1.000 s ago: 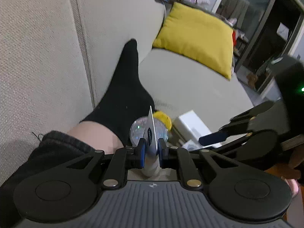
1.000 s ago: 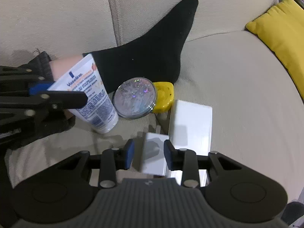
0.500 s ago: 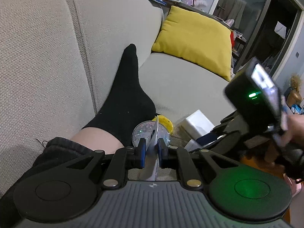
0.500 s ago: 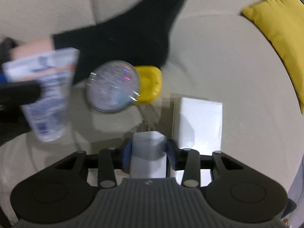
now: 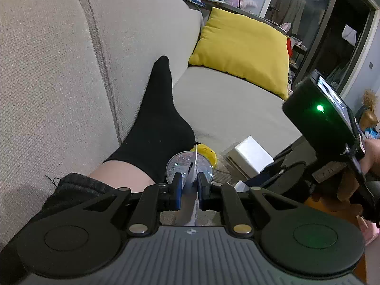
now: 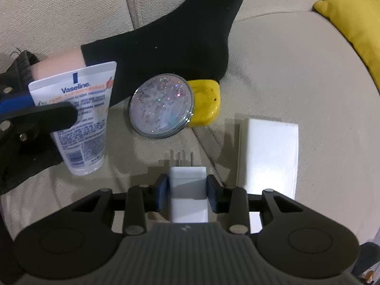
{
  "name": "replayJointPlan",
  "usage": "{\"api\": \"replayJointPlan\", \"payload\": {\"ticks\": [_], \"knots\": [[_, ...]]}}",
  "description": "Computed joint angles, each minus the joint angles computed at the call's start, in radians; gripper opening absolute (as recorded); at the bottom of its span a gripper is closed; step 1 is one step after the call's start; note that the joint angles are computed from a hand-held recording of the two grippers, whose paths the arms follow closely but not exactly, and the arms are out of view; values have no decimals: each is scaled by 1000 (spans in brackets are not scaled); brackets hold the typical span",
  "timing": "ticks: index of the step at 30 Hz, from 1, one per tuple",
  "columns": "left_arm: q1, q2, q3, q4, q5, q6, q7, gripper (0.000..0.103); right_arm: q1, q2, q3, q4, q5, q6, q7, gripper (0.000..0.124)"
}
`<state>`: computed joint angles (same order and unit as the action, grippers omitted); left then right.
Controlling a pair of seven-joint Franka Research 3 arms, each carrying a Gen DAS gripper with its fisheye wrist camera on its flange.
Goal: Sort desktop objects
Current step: 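Carry the Vaseline tube with the left gripper while right carries the charger over the box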
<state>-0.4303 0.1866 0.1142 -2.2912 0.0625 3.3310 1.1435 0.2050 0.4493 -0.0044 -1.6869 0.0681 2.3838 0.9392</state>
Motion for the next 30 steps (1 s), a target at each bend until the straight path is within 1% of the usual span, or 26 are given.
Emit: {"api": "replayJointPlan", "payload": {"ticks": [3,4,5,7,9,11,12,14,17,19,20,21,22,25,27,28,30], "knots": [[-98,6,94,7,-34,-12,18,14,5,7,-3,22,-8,-32,7,37],[-113,8,109,8,-36,-14,18,14,6,9,-4,29,-12,-41,8,37],[-112,10,109,10,-32,-12,17,14,6,9,-3,32,-14,-48,7,37],[-90,13,89,14,-24,-9,12,14,4,2,-2,34,-12,-59,4,36],[-46,12,48,14,-9,-7,3,14,-4,-18,3,21,-1,-64,-9,36],[-20,10,24,11,0,-5,-4,14,-15,-42,7,2,18,-71,-25,35],[4,12,2,15,8,-5,-8,14,-20,-52,9,-4,27,-77,-32,35],[28,6,-19,6,22,-1,-12,14,-28,-69,9,-18,41,-90,-42,34],[44,3,-36,0,32,5,-9,15,-34,-98,5,-59,49,-72,-48,34],[23,2,-16,-2,22,6,2,14,-39,-114,0,-83,53,-64,-40,34],[20,2,-14,-4,18,9,5,14,-42,-122,2,-100,61,-47,-42,34],[38,1,-32,-6,20,14,2,14,-49,-140,4,-125,78,-22,-51,34],[79,0,-71,-8,33,19,-9,14,-55,-150,8,-136,97,-9,-55,34],[237,-9,-216,-17,104,43,-72,13,-98,-221,26,-179,224,-5,-123,34],[292,-20,-267,-23,150,65,-111,13,-118,-285,26,-221,299,-1,-178,34],[299,-27,-276,-23,160,71,-124,13,-125,-322,22,-246,332,4,-203,34],[341,-54,-318,-33,221,90,-177,13,-134,-389,10,-292,393,14,-255,34]]}}
